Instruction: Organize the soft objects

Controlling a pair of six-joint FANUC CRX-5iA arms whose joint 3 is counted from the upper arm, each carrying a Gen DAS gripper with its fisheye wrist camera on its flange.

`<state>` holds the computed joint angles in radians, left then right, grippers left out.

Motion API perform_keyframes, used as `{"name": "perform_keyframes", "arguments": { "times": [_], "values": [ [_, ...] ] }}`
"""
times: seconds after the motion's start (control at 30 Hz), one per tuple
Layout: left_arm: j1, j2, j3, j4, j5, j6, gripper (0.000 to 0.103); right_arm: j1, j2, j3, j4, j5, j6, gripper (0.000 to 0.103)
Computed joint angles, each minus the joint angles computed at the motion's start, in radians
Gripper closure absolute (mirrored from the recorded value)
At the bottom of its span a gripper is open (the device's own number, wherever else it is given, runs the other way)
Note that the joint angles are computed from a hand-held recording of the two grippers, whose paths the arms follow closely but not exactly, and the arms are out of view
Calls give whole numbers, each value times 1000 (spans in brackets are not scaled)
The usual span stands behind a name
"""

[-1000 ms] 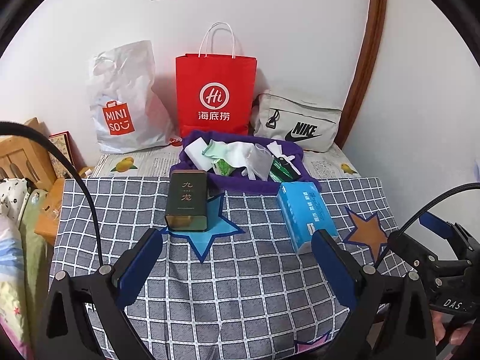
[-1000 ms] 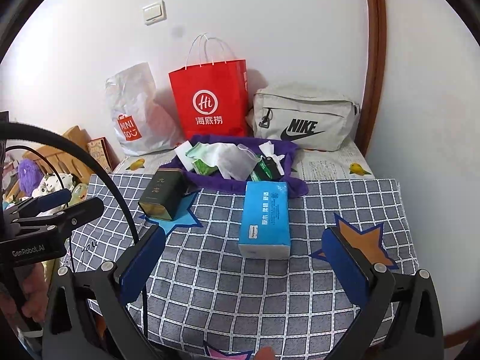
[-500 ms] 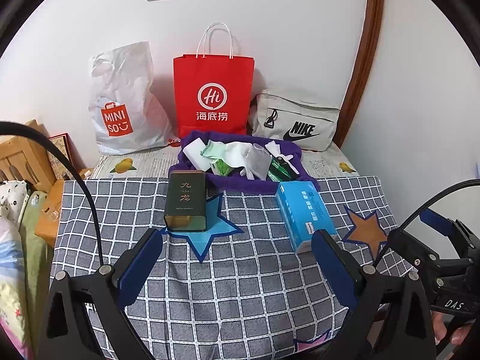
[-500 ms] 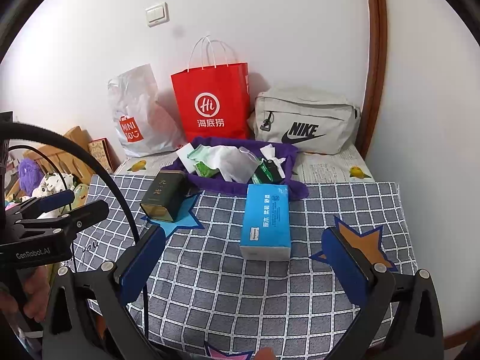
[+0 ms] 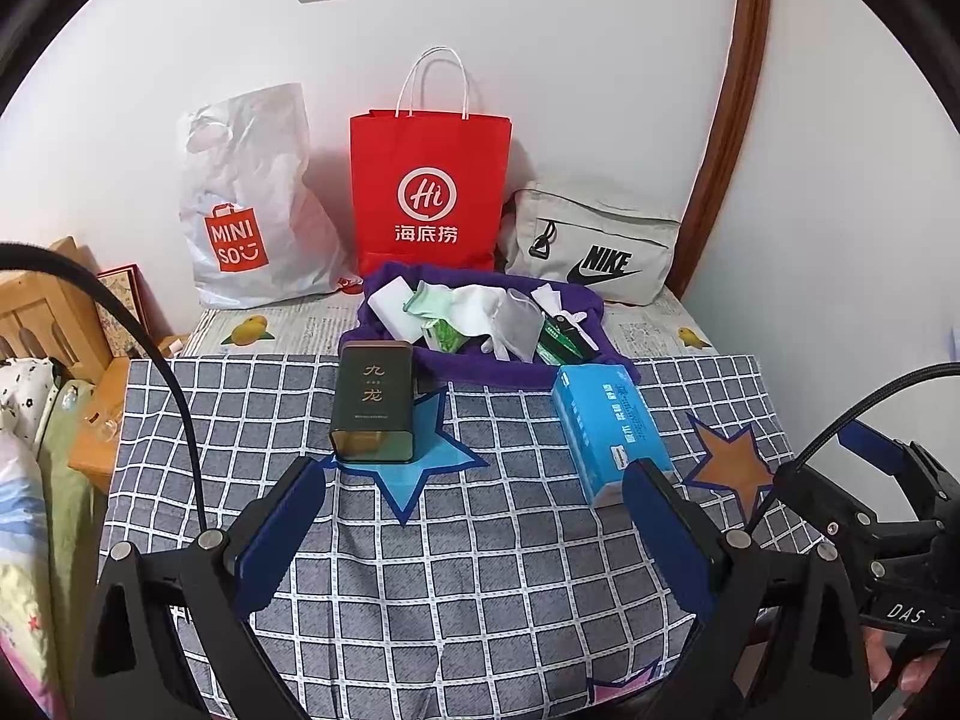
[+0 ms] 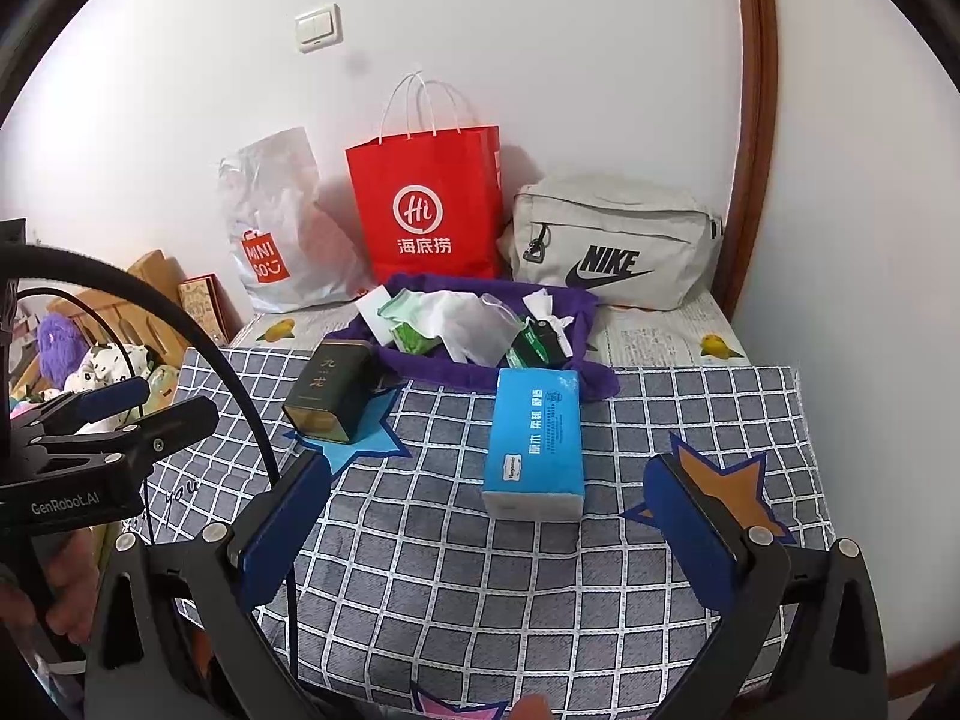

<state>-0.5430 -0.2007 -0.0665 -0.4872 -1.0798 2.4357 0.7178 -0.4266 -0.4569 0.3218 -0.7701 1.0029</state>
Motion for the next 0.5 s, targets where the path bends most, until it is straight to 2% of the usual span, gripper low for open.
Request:
{"name": "perform_keyframes", "arguments": {
  "times": [0.5],
  "values": [
    [-10, 0, 3, -12, -6, 7, 3, -6, 2, 8, -17, -6, 26, 1]
  ]
}}
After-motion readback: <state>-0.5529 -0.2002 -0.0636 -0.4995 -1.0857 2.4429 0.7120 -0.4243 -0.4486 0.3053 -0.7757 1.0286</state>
